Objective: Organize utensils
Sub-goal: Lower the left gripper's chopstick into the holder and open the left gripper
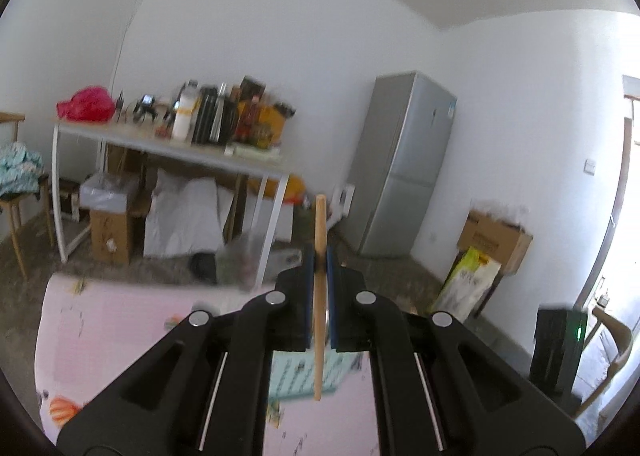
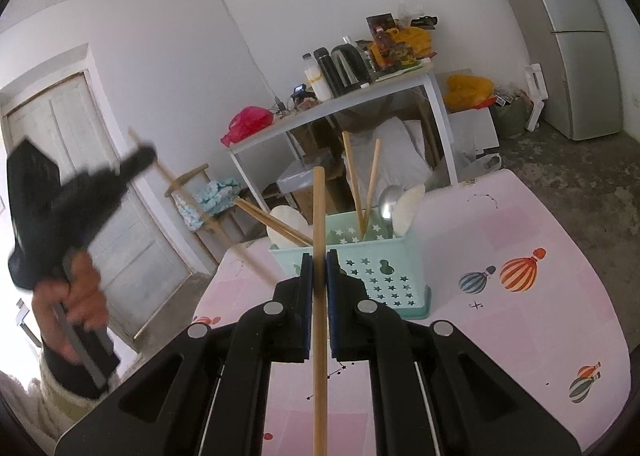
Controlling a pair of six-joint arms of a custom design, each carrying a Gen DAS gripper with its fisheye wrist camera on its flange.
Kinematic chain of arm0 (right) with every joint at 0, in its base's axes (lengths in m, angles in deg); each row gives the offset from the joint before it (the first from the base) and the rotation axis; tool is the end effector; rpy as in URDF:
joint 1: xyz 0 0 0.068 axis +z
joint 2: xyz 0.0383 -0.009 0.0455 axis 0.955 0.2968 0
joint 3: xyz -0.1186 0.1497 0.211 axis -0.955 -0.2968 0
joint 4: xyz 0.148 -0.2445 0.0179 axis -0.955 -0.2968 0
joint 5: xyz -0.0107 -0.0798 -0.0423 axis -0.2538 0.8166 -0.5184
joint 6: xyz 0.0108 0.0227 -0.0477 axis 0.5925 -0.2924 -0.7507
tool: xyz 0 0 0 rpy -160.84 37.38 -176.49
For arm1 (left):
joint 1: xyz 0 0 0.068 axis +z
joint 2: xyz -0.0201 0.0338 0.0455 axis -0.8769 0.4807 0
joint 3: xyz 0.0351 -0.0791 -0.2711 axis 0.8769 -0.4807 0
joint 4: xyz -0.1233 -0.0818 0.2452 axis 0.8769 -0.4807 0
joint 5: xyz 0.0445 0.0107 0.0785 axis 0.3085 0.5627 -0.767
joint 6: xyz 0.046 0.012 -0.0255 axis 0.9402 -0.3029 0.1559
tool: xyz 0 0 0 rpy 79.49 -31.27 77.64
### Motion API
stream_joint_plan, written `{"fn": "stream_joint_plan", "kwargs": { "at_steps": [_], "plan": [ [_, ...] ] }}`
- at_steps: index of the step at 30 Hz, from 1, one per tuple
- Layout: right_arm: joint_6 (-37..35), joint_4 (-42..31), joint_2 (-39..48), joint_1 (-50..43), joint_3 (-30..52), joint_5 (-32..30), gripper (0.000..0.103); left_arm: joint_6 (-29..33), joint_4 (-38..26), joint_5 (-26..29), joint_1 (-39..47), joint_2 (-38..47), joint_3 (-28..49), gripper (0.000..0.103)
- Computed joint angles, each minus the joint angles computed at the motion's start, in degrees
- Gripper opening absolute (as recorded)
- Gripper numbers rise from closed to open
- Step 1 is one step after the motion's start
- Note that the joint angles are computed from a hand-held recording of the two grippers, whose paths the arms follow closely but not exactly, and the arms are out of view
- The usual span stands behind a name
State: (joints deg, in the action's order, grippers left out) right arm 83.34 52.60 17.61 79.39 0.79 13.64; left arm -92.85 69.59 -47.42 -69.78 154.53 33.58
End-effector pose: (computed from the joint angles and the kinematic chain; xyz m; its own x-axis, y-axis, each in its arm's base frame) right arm 0.2815 0.0421 0.2630 -0.4895 0.3038 -0.8173 -0.1793 0.8822 0.4353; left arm 0.3255 -0.0659 0.3461 -0.2982 -0.1129 -0.9478 0.5486 0.7923 -0.2670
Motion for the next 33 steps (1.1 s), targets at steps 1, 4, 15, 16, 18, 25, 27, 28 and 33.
{"fn": "stream_joint_plan", "kwargs": {
  "at_steps": [1,4,15,16,18,25,27,28,33],
  "plan": [
    [-0.01,0.10,0.03,0.14,-0.05,0.21,0.007,-0.59,1.74,-0.91,-0.72,0.75,0.87,0.004],
    [0.14,0.15,-0.02,0.23,-0.11,0.28,0.007,-0.11,5.61,-6.18,-3.40,2.80,2.72,0.004],
    [0.12,-0.21,1.35,-0.21,0.09,-0.16,0.007,5.65,14.56,-19.17,-10.01,17.57,6.43,0.004],
    [0.07,-0.11,1.57,-0.34,0.09,-0.26,0.007,5.99,14.23,-19.38,-10.11,18.30,6.52,0.004],
    [0.03,0.04,1.96,-0.52,0.06,-0.49,0.007,6.29,13.65,-19.33,-10.12,19.25,6.70,0.004],
    [0.41,-0.31,2.65,-0.89,0.22,-1.00,0.007,8.49,7.09,-20.39,-10.45,19.70,7.24,0.010],
    [0.58,-0.08,2.79,-0.89,0.18,-1.06,0.007,8.66,5.08,-20.76,-10.59,19.19,7.11,0.022],
    [0.52,-0.08,2.78,-0.91,0.18,-1.11,0.007,8.83,4.01,-21.23,-10.61,18.92,7.11,0.028],
    [0.29,-0.36,2.55,-0.62,0.24,-0.71,0.007,10.95,0.07,-23.80,-11.39,16.82,6.47,0.040]
  ]
}}
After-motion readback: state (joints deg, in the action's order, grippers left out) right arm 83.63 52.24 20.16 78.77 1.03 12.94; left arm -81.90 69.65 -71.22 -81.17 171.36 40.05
